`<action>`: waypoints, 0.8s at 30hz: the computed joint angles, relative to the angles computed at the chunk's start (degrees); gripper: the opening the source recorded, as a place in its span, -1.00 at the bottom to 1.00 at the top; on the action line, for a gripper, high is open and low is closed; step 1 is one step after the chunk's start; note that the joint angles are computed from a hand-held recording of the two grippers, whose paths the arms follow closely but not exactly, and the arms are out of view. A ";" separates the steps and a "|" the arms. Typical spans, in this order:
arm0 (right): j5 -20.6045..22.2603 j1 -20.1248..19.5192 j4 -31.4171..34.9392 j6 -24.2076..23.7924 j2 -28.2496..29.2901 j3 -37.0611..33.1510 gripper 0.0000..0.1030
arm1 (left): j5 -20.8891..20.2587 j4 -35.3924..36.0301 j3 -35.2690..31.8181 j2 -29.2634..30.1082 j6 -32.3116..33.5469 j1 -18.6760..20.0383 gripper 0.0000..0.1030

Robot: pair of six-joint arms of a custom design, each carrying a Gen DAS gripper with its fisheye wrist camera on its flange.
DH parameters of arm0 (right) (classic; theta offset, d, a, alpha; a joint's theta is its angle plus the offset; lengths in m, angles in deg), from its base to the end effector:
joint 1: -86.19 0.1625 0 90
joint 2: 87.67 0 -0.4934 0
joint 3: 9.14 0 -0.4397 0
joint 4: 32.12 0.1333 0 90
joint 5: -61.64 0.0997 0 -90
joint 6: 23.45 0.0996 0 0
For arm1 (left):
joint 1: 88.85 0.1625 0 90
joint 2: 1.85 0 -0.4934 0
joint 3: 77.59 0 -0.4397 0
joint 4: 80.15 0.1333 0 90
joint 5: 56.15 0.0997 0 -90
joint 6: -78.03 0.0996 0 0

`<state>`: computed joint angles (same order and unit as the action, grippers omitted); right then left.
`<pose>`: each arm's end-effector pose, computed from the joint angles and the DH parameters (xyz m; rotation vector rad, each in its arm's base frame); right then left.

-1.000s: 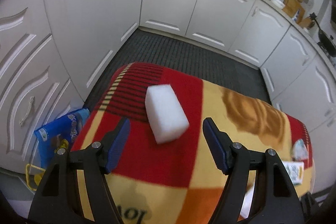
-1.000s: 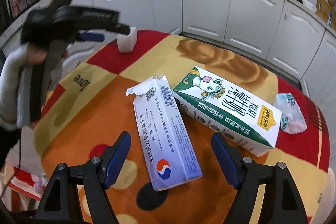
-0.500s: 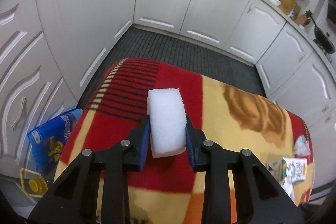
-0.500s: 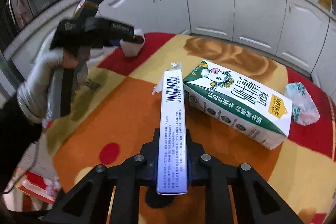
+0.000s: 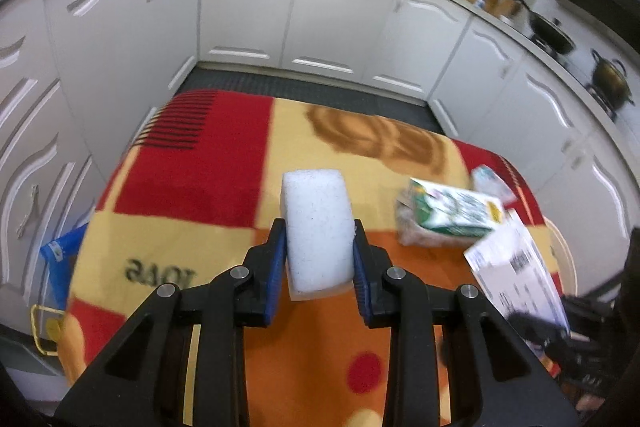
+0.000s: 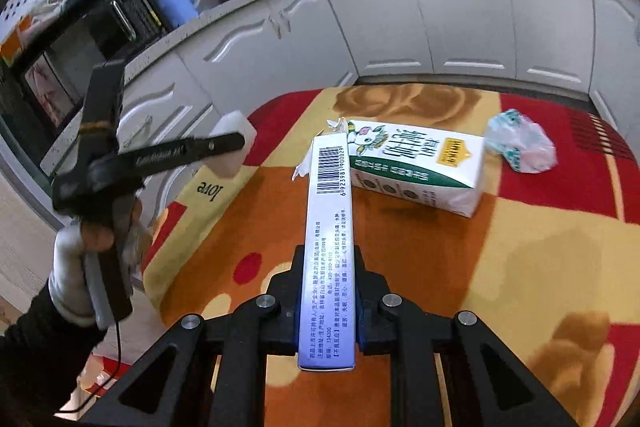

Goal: Collect trash
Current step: 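Lift the sponge and medicine box and carry them toward the bin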

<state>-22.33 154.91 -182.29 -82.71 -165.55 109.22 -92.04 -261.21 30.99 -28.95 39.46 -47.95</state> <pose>-0.0712 -0.5789 0.2998 0.9884 -2.7891 0.4925 -0.3228 -0.5627 -0.0886 0.1172 2.3843 -0.9878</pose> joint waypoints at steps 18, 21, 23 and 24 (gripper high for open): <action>4.27 -5.45 -0.64 1.54 -6.13 1.09 -0.66 | -0.93 3.67 -5.51 7.04 1.95 -6.62 -0.46; 4.64 -6.15 -0.94 1.61 -6.87 1.17 -0.66 | -1.38 4.36 -6.50 7.85 2.58 -7.21 -0.46; 4.81 -6.63 -1.24 1.61 -7.29 1.15 -0.66 | -1.42 4.80 -7.44 8.62 3.32 -7.68 -0.46; 4.95 -6.94 -1.34 1.76 -7.54 1.10 -0.66 | -1.52 4.92 -7.93 8.98 3.64 -7.86 -0.46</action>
